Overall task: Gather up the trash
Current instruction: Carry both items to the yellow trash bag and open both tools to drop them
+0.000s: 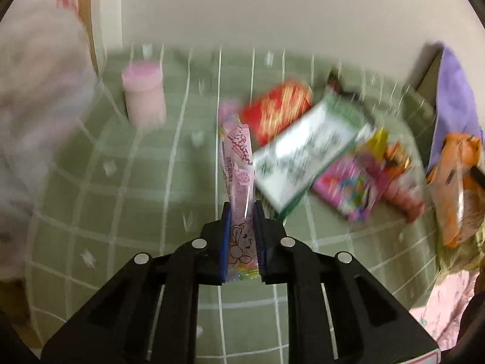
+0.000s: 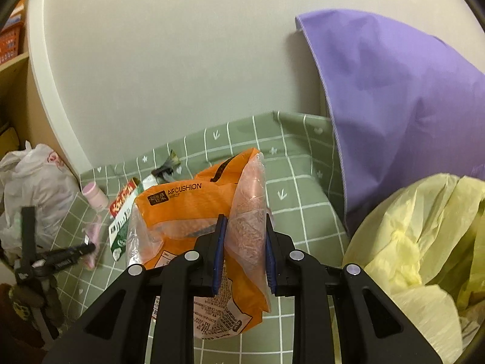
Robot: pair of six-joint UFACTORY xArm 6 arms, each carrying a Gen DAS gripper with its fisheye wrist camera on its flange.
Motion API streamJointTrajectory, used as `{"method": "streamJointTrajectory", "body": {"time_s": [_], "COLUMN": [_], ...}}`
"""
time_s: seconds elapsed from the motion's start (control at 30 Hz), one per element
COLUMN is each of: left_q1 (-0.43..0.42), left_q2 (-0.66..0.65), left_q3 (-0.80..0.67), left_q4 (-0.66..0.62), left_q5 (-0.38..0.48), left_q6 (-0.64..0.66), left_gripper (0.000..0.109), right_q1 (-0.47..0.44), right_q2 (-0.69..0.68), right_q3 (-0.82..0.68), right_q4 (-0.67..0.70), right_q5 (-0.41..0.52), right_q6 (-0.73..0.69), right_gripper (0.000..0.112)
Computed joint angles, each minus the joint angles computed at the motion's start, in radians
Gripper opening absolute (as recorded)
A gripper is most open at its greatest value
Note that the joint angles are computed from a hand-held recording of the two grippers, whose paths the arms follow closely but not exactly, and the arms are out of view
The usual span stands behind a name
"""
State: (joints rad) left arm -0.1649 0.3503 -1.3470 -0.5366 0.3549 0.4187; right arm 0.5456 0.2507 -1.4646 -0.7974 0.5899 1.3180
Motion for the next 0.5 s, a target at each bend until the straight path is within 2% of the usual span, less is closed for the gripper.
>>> {"method": "streamJointTrajectory", "body": {"time_s": [0.1,0.23,0.37,0.5], "left_q1": [-0.014,-0.054,-0.097,-0.135], "left_q2": [-0.031,-0.043,-0.022,0.028], "left_q3": [-0.013,-0.083,-0.203,-0.35], "left_q4": [-0.098,-0.216,-0.337,-0.444], "left_q5": [-0.035,-0.029,0.064,0.198], "left_q6": [0.089,0.252,0.388,0.483], "left_gripper": [0.014,0.014,0.014,0.014], "right_q1": [-0.005,-0.008,-0.003,0.012], "right_q2": [-0.02,-0.047,-0.097,-0.2], "right_q3": [0.009,0.023,0.046,0.096], "right_q4": [-0.045,-0.092,-0.138,-0.227], "right_q5": [0.004,0.016,0.049,0.145], "right_q6": [0.043,0.062,0.093,0.158], "right_gripper": [0.022,0.022,0.022,0.022]}}
